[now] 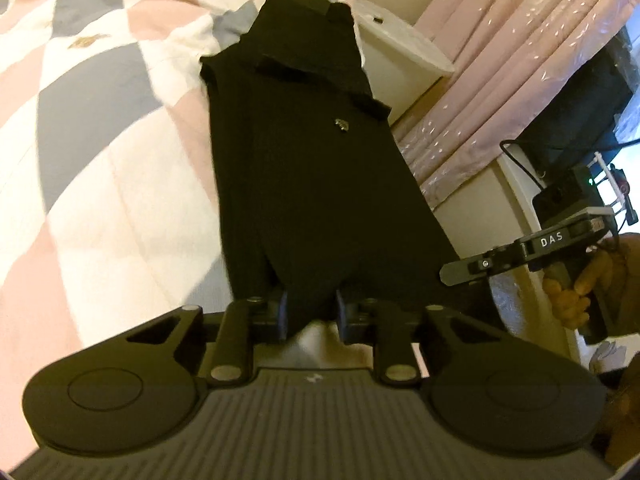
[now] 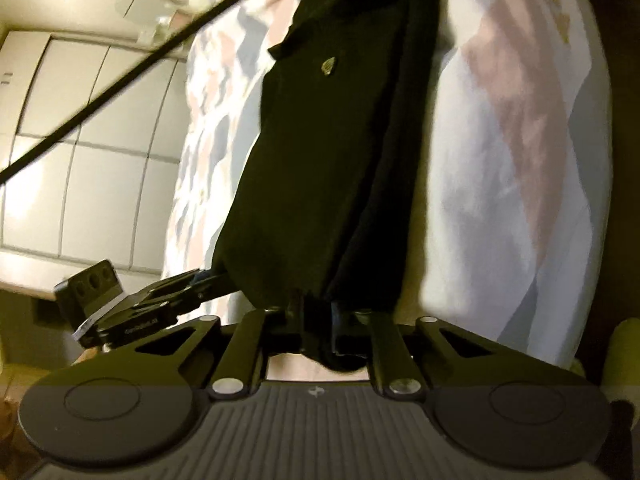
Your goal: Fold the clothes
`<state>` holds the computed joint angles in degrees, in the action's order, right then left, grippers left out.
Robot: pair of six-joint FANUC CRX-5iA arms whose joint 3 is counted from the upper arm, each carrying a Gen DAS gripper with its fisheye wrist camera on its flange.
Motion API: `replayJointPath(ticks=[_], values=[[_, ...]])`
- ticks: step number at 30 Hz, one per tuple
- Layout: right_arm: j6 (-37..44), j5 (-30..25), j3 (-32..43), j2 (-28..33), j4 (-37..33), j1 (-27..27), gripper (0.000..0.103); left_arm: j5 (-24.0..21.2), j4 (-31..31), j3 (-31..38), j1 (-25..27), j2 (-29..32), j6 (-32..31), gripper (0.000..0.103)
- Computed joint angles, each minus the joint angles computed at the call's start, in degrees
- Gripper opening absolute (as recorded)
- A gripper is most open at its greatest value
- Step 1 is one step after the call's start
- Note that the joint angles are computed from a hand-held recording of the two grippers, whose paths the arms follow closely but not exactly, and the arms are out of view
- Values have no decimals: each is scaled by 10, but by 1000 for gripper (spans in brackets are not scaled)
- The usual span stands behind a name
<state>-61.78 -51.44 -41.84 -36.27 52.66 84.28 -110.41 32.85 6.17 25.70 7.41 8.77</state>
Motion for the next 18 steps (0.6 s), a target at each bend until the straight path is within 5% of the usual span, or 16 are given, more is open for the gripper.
replayJointPath(ticks=[2,3,5,8,13,16,18], values=[[33,8,9,5,-34,-4,12,10,-21,7,-9,-4,-8,22],[43,10,13,8,-53,-13,27,15,-32,11,-15,-5,-11,25],[61,22,18,4,-81,-35,35,19,-51,32,-25,-1,-17,32],[116,-69,51,-4,-109,-20,59,2,-71,98,-33,26,-29,38],[87,-348,107,-5,-124,79,57,22,-93,176,-43,50,-37,28],[105,-368,93,-14,-90,54,36,43,-53,177,-64,57,-26,28],[165,-295,78,-7,-62,-8,24,44,-17,164,-97,66,-25,25]])
